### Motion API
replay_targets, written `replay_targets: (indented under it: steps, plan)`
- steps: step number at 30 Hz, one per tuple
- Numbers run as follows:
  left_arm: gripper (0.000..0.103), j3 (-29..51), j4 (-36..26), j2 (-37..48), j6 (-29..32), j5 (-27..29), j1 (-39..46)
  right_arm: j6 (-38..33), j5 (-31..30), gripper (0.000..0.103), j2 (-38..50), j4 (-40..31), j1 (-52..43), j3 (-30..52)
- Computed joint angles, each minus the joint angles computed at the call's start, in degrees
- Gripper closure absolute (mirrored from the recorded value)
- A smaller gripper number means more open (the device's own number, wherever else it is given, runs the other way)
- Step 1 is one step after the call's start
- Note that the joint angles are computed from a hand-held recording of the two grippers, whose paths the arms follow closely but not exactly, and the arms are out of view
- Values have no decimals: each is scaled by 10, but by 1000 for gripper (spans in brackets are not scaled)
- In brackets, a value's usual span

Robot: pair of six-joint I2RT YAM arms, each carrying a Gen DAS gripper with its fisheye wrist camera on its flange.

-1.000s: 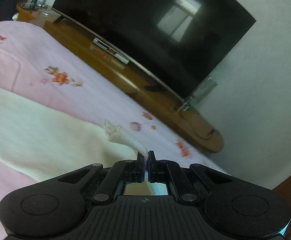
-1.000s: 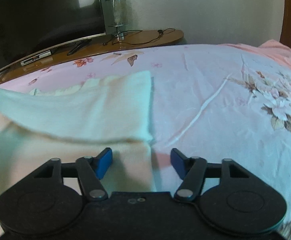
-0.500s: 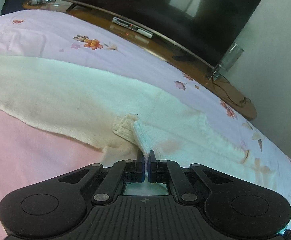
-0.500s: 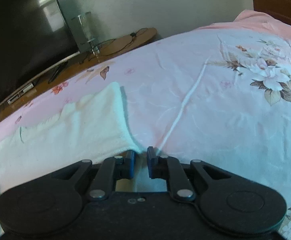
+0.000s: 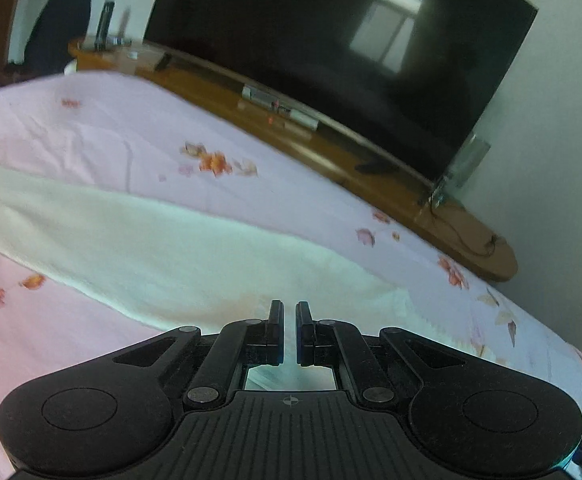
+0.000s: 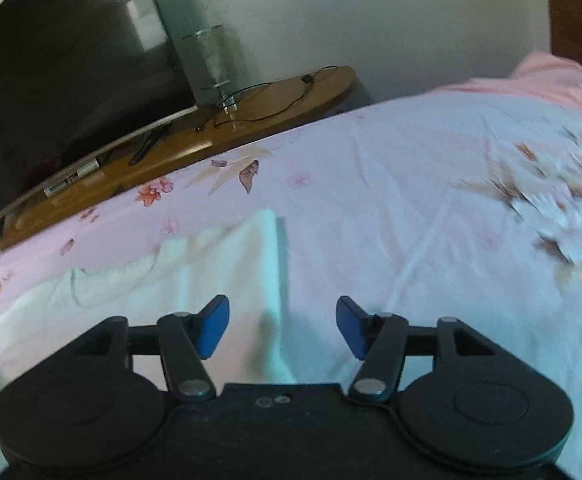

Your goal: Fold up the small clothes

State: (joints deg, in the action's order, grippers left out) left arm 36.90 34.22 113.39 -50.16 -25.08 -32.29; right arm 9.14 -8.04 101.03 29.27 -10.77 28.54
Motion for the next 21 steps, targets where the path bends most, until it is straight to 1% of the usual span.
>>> replay_targets:
  steps: [1, 2, 4, 6, 7, 9, 11, 12, 13, 14, 15, 16, 18, 19, 20, 21]
  plan:
    - [100, 2, 10, 4, -2, -2, -2, 1, 2, 48, 22, -5, 5, 21]
    - [100, 9, 14, 10, 5, -4, -6, 4, 4, 49, 46, -11, 9, 46]
    - [100, 47, -12, 36, 25, 21, -2, 14, 12, 50, 83, -18, 14, 85]
    - [100, 95, -42, 78, 35, 46, 5, 19, 20, 52, 115, -19, 14, 118]
    - [100, 120, -59, 101, 40, 67, 11, 19, 23, 56, 129, -21, 13, 134]
    - [100, 159, -87, 137, 43, 71, 13, 28, 15, 60, 154, -32, 8, 166]
    - [100, 161, -67, 152, 48, 56, 12, 23, -3, 69, 174, -48, 6, 191]
    - [100, 167, -75, 152, 48, 58, 13, 11, -2, 73, 174, -43, 11, 188]
    - [100, 172, -84, 151, 47, 61, 15, -9, 1, 87, 173, -41, 18, 186]
    - [100, 175, -91, 149, 41, 66, 17, -25, 32, 91, 175, -26, 29, 180]
    - [100, 175, -95, 147, 36, 70, 19, -33, 59, 93, 179, -16, 35, 179]
    - [100, 177, -102, 145, 37, 73, 19, -31, 73, 94, 184, -10, 35, 181]
    - [100, 174, -118, 132, 46, 80, 21, -15, 63, 92, 177, -39, 32, 192]
    - [100, 164, -118, 121, 45, 88, 24, -16, 62, 90, 167, -48, 34, 190]
    - [100, 142, -107, 104, 41, 97, 26, -11, 61, 81, 149, -49, 38, 177]
    - [100, 117, -94, 86, 35, 103, 29, -7, 57, 76, 131, -44, 41, 161]
